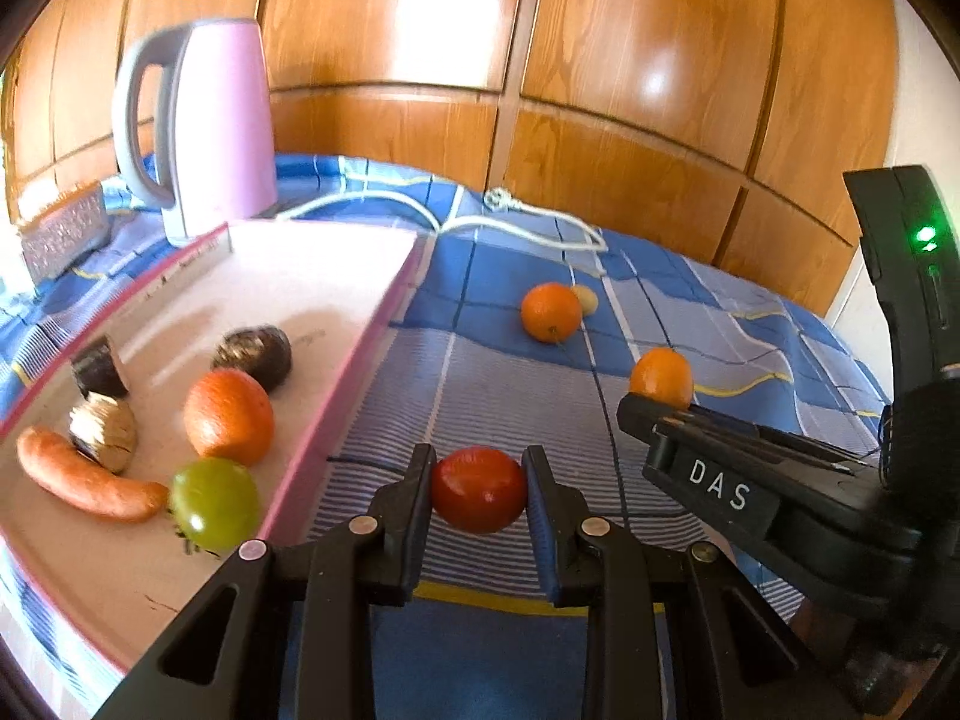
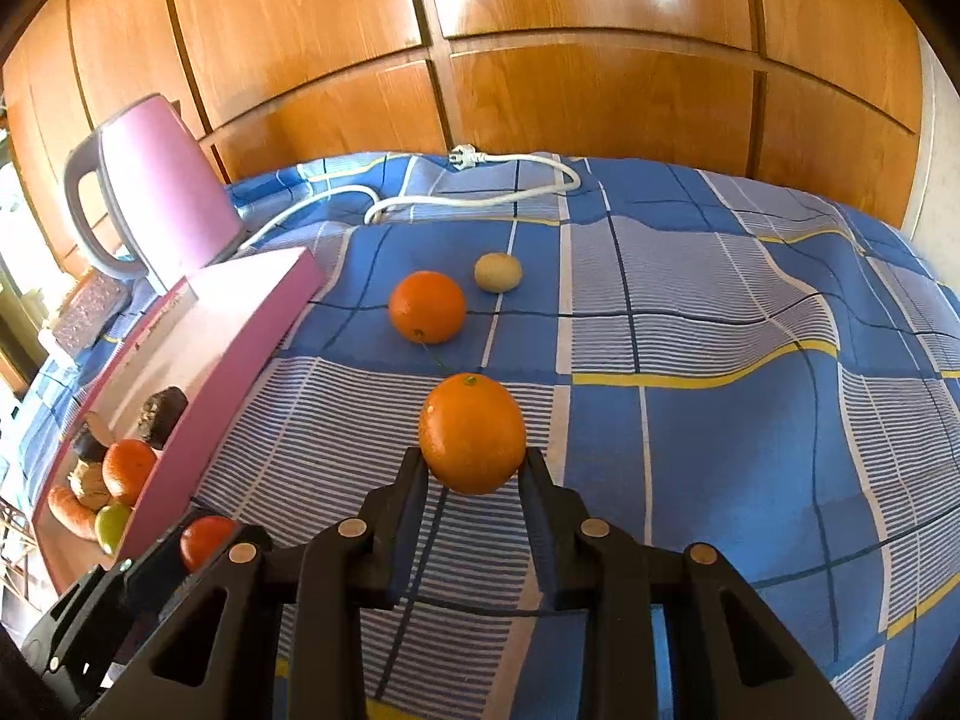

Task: Organize fruits
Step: 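Lift the red tomato with the left gripper while the right gripper lifts the orange, then lower the red tomato into the tray and open left gripper while right releases the orange there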

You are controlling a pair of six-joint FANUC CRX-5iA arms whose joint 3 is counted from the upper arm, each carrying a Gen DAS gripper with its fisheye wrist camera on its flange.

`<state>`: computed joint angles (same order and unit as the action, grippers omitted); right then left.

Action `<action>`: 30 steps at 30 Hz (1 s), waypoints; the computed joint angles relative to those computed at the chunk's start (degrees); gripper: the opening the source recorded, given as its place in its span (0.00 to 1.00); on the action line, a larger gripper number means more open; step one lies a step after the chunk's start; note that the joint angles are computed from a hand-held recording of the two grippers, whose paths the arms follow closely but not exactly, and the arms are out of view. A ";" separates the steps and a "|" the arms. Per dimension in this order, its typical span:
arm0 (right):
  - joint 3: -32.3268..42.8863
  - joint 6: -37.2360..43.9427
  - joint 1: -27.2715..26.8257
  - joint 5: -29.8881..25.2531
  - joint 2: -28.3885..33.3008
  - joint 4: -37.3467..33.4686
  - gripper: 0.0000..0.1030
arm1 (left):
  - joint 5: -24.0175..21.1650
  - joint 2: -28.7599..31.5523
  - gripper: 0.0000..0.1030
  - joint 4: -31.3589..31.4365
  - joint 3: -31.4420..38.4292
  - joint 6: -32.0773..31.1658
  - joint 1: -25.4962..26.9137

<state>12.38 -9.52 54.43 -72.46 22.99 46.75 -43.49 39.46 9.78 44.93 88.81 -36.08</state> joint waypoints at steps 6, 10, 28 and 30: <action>-1.62 -1.02 0.82 1.97 -0.74 4.35 0.31 | 2.43 -2.17 0.28 -2.00 -2.39 2.93 0.19; -1.76 -1.16 1.39 2.81 -0.63 5.91 0.31 | 4.21 -3.88 0.28 -3.44 -4.37 6.07 0.77; 0.68 -2.88 1.67 7.98 1.60 9.02 0.31 | 3.77 -5.68 0.28 -10.78 -4.42 21.47 2.66; 2.22 -1.85 1.51 9.14 2.47 8.70 0.31 | 3.02 -5.52 0.28 -11.00 -3.88 24.11 3.45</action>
<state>14.60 -11.37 55.94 -63.32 25.45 55.45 -40.47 33.94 -1.22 41.05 112.92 -32.63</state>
